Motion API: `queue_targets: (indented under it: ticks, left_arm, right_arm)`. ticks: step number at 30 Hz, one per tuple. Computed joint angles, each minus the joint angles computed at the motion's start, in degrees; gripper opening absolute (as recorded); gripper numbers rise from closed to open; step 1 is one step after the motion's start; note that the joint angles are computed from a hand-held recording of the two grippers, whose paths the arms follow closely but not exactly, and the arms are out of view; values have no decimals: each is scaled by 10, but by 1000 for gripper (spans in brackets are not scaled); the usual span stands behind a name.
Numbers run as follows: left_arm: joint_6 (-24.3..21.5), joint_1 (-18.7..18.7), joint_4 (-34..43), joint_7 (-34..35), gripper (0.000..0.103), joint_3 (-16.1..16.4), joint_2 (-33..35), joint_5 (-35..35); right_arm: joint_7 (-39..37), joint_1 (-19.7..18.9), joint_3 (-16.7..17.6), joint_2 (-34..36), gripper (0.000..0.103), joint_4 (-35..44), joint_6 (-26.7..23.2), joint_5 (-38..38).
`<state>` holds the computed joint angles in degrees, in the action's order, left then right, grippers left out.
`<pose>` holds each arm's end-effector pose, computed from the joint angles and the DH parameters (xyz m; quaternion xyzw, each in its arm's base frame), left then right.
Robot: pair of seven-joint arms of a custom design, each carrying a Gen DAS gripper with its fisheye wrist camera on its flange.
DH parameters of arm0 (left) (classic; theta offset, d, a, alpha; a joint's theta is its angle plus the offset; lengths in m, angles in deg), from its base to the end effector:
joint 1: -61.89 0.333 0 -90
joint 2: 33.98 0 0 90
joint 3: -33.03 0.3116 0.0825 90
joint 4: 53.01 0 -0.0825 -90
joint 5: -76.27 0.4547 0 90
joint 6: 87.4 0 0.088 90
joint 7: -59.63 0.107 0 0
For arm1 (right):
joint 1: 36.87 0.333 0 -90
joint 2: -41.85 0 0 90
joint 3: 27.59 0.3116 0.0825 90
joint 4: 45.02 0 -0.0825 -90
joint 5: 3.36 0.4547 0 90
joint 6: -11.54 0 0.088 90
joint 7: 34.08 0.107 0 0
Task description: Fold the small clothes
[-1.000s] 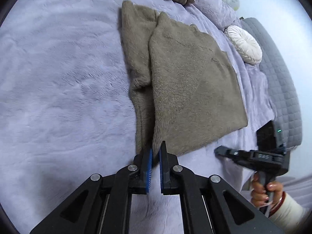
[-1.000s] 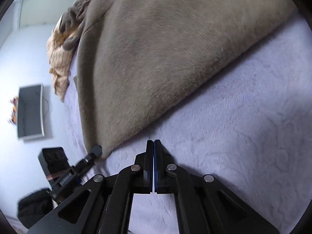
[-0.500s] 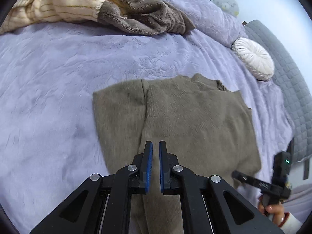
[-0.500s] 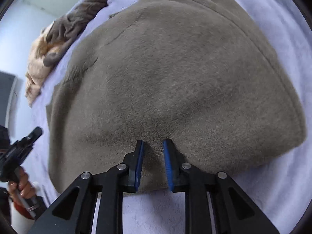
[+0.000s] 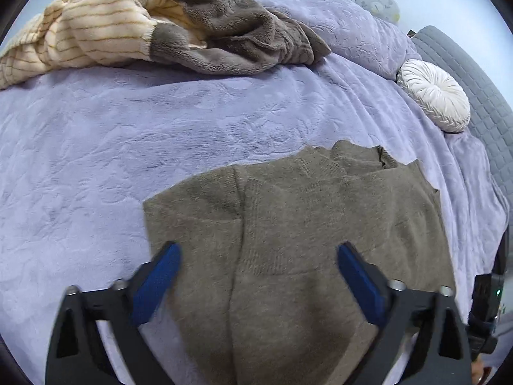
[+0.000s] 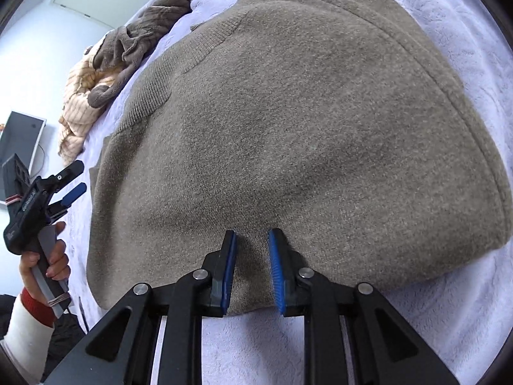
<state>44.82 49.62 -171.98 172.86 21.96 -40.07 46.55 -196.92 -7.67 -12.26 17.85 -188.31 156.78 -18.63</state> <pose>0.5642 -0.2568 0.4800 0.4807 -0.8366 0.2610 0.0309 0.3638 0.3616 0.4349 -0.3158 0.9129 -0.0232 0.2576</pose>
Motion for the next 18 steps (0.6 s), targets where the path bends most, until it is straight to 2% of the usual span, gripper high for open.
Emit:
queue_targets:
  ticks: [3, 4, 6, 7, 10, 11, 13, 18]
  left_arm:
    - [-49, -2, 38, -33, 51, -7, 40, 30]
    - [-57, -3, 45, -43, 36, -9, 51, 42]
    - [-46, -4, 44, -47, 11, -11, 51, 43]
    - [-42, -3, 40, -38, 6, -10, 44, 24]
    - [48, -5, -9, -12, 6, -9, -5, -4]
    - [55, -4, -13, -22, 7, -9, -4, 8]
    - [30, 0, 2, -60, 7, -10, 22, 53]
    - [42, -2, -6, -121, 8, -13, 14, 86]
  right_arm:
    - [-10, 3, -4, 1, 23, 1, -1, 5]
    - [-15, 4, -5, 2, 23, 3, -3, 6]
    - [-21, 6, -5, -2, 23, 2, -7, 9]
    - [-22, 5, -5, -1, 23, 3, -7, 9]
    - [-23, 3, -5, 2, 23, 4, -3, 7]
    - [-24, 3, -4, 1, 23, 3, -2, 7]
    - [-26, 2, -4, -1, 23, -1, 4, 5]
    - [-63, 17, -24, -6, 23, -1, 1, 38]
